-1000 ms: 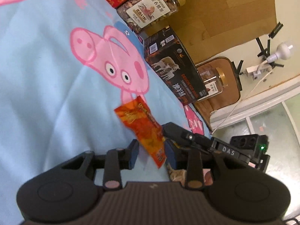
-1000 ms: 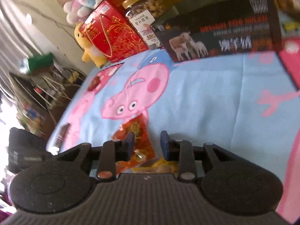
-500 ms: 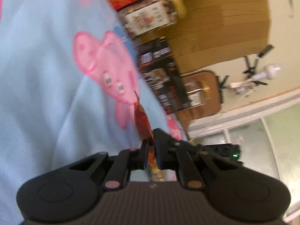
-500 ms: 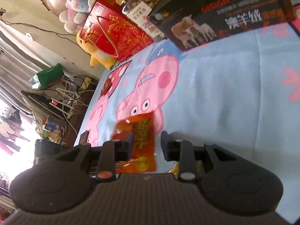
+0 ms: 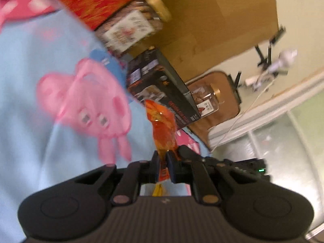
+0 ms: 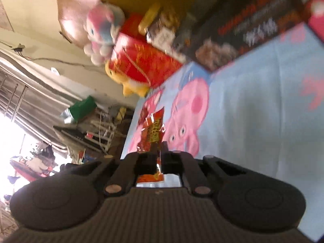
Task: Organize snacks
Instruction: 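Carry the red jerky bag into the tin box and open the right tool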
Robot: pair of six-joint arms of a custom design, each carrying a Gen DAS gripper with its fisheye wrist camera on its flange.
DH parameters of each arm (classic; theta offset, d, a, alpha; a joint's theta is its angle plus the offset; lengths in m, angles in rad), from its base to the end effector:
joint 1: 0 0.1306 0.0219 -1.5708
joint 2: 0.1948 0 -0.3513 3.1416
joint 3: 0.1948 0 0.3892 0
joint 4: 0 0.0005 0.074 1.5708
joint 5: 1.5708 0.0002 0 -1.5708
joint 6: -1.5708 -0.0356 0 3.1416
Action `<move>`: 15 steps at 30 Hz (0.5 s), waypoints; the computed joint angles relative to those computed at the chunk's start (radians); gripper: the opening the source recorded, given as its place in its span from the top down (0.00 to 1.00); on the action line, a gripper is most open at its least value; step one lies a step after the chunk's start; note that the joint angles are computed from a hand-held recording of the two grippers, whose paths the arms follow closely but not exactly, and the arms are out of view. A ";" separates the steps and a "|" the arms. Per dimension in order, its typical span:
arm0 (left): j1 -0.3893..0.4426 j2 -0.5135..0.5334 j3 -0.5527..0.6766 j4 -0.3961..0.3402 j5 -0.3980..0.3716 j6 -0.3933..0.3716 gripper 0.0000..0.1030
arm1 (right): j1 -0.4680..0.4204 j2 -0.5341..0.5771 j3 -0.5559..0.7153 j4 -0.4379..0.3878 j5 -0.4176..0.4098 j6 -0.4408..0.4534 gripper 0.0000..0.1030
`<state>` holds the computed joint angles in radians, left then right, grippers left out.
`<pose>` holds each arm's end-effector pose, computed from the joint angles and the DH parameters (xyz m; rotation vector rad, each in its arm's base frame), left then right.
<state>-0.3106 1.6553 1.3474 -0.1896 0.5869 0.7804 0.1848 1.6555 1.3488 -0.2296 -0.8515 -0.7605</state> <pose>0.5467 -0.1967 0.3007 -0.1272 2.2270 -1.2448 0.5589 0.1312 0.3008 0.0792 2.2389 1.4377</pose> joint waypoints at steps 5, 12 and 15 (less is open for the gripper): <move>-0.062 0.129 0.292 -0.181 -0.117 -0.222 0.91 | -0.023 -0.018 0.027 0.028 0.134 0.021 0.94; -0.110 0.465 0.874 -0.472 -0.193 -0.327 0.90 | -0.056 0.074 0.210 -0.050 0.319 0.086 0.94; -0.124 0.625 1.145 -0.605 -0.222 -0.343 0.89 | -0.063 0.138 0.317 -0.135 0.374 0.132 0.93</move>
<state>-0.4342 2.2804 2.4925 -0.7943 0.3653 0.4372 0.1221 1.7939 1.6655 -0.3651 -0.4774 -0.6290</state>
